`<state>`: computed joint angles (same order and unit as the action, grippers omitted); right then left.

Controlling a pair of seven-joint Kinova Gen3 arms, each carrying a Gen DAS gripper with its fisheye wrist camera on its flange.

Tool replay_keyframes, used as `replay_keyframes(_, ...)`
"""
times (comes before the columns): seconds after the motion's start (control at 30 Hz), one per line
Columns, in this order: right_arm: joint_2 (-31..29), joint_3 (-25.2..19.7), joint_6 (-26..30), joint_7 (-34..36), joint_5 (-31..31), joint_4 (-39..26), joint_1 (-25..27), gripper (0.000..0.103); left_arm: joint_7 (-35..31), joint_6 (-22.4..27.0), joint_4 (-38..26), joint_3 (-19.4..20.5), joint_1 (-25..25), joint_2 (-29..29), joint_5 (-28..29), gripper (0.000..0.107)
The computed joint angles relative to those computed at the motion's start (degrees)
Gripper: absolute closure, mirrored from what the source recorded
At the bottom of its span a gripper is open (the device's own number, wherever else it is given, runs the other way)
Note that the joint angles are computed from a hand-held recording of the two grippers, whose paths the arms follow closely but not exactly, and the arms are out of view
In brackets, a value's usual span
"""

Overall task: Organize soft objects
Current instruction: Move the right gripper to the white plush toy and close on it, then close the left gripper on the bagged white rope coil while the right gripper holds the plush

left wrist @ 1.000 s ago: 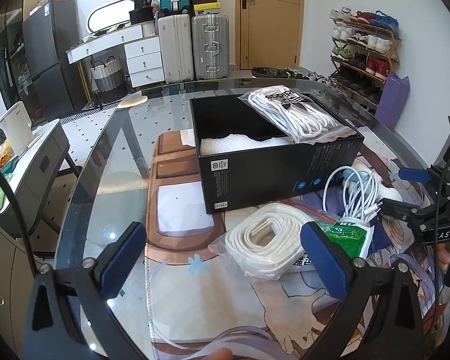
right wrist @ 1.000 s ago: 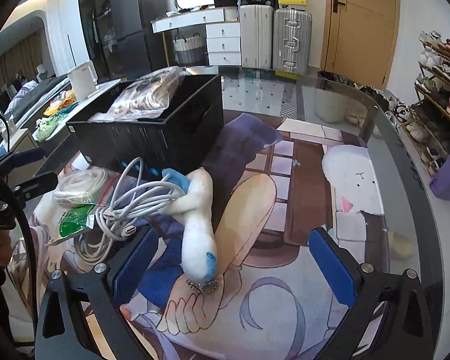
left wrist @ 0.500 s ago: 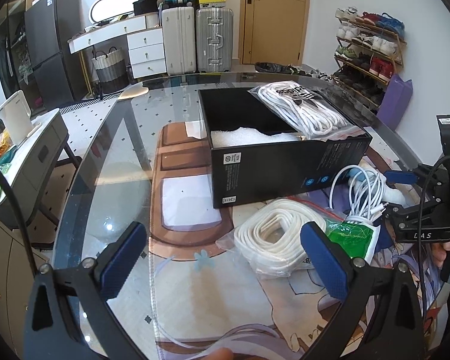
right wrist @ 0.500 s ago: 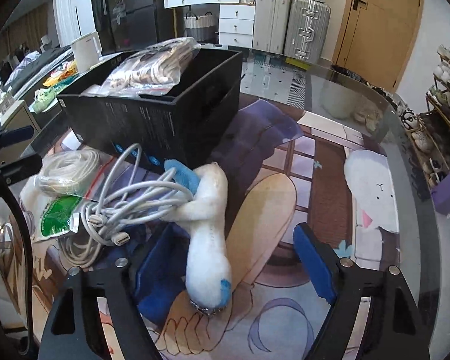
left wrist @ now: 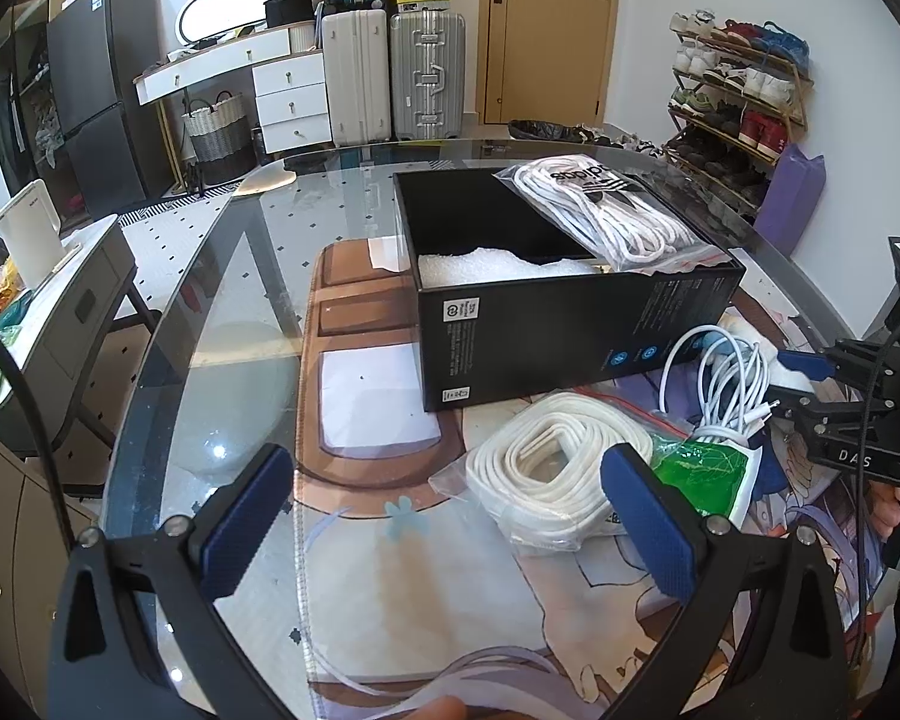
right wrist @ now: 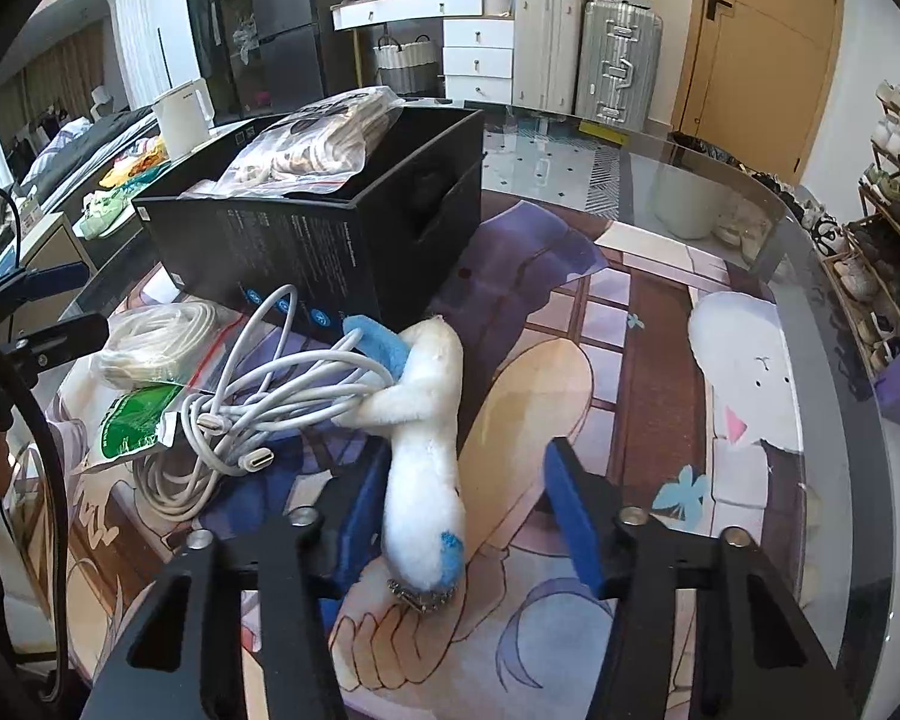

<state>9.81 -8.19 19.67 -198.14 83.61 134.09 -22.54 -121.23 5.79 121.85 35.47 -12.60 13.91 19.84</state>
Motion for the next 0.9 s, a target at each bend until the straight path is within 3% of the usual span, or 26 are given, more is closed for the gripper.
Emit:
replay_keyframes(0.2, -1.3, -1.4, 2.0, -6.0, 3.4, 2.4, -0.5, 0.081, -0.7, 0.0, 0.1, 1.5, -1.4, 0.2, 0.4, 0.004)
replay_keyframes(0.4, -4.0, -3.5, 6.2, -15.7, 7.3, 5.9, -1.3, 0.082, -1.6, -0.1, 0.3, 4.4, -3.9, 0.8, 0.6, 0.004)
replay_keyframes(0.57, -4.9, -3.7, 5.4, -18.6, 9.5, 7.5, -0.5, 0.081, -1.4, -0.3, 0.4, 5.1, -3.8, 1.3, -0.1, 0.004)
replay_keyframes(0.67, -4.8, -3.8, 4.8, -20.2, 10.9, 8.2, 0.1, 0.081, -2.3, -0.2, 0.5, 7.7, -5.6, 1.9, -0.6, 0.004)
replay_keyframes(0.73, -4.9, -3.9, 4.0, -21.3, 12.0, 8.5, 0.7, 0.081, -2.2, 0.2, 0.2, 6.4, -4.1, 1.9, -1.3, 0.004)
replay_keyframes(0.9, -5.0, -4.3, 3.7, -20.0, 11.1, 8.5, 0.8, 0.081, -2.2, 3.6, -2.3, -1.8, 4.3, 2.0, -2.7, 0.004)
